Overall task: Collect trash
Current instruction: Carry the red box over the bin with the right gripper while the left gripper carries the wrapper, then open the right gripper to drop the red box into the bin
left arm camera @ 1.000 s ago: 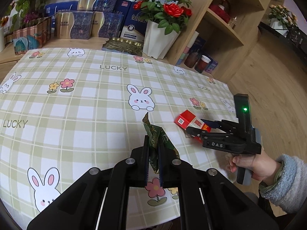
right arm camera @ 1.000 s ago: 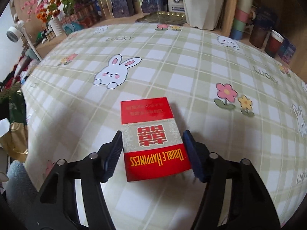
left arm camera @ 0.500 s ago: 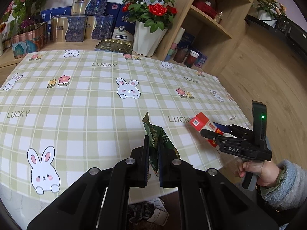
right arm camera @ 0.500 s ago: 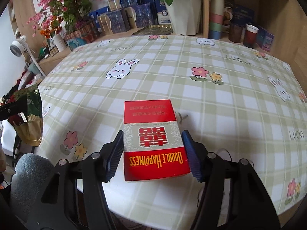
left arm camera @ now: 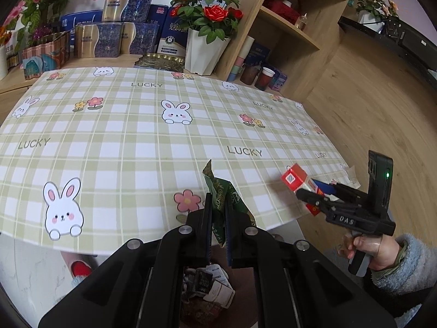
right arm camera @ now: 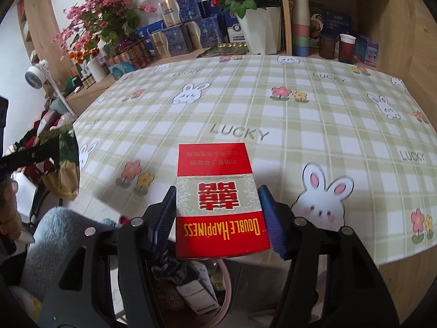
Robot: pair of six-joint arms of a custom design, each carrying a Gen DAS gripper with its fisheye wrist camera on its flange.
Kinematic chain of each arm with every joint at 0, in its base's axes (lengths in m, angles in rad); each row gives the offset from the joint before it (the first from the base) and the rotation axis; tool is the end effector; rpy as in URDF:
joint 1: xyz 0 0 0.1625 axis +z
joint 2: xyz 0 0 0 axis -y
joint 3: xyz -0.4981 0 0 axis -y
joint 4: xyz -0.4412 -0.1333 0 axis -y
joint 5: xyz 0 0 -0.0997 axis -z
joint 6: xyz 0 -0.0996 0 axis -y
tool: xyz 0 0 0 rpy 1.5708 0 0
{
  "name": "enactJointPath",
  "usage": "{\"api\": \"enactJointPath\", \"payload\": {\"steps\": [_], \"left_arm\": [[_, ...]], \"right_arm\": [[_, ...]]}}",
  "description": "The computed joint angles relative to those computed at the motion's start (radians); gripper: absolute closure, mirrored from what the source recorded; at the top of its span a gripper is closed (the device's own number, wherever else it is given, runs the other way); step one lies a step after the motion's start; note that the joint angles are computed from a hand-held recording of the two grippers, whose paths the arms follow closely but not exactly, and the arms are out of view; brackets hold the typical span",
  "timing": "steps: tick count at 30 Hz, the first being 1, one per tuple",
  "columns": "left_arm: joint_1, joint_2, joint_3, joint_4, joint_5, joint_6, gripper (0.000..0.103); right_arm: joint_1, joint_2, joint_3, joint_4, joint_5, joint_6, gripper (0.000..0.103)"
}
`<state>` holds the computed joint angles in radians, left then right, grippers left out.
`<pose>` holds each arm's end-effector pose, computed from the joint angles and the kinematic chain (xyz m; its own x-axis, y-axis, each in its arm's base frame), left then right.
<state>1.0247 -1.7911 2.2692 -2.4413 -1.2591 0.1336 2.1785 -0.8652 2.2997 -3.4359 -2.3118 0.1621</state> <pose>-0.0736 -0.4365 0.3961 -0.8026 0.4958 -0.3318 0.5921 0.7301 -0.3413 0.3421 -0.3762 0.0794 -0.8403 -0.0671 0.5380 -0.3883 0.7669 -0.5109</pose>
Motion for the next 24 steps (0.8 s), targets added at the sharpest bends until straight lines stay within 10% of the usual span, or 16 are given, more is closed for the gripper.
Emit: {"api": "enactJointPath", "payload": {"steps": [24], "left_arm": [[0.013, -0.115, 0.057, 0.079, 0.010, -0.006, 0.095]], "right_arm": [[0.035, 0.167, -0.014, 0.203, 0.189, 0.098, 0.045]]}}
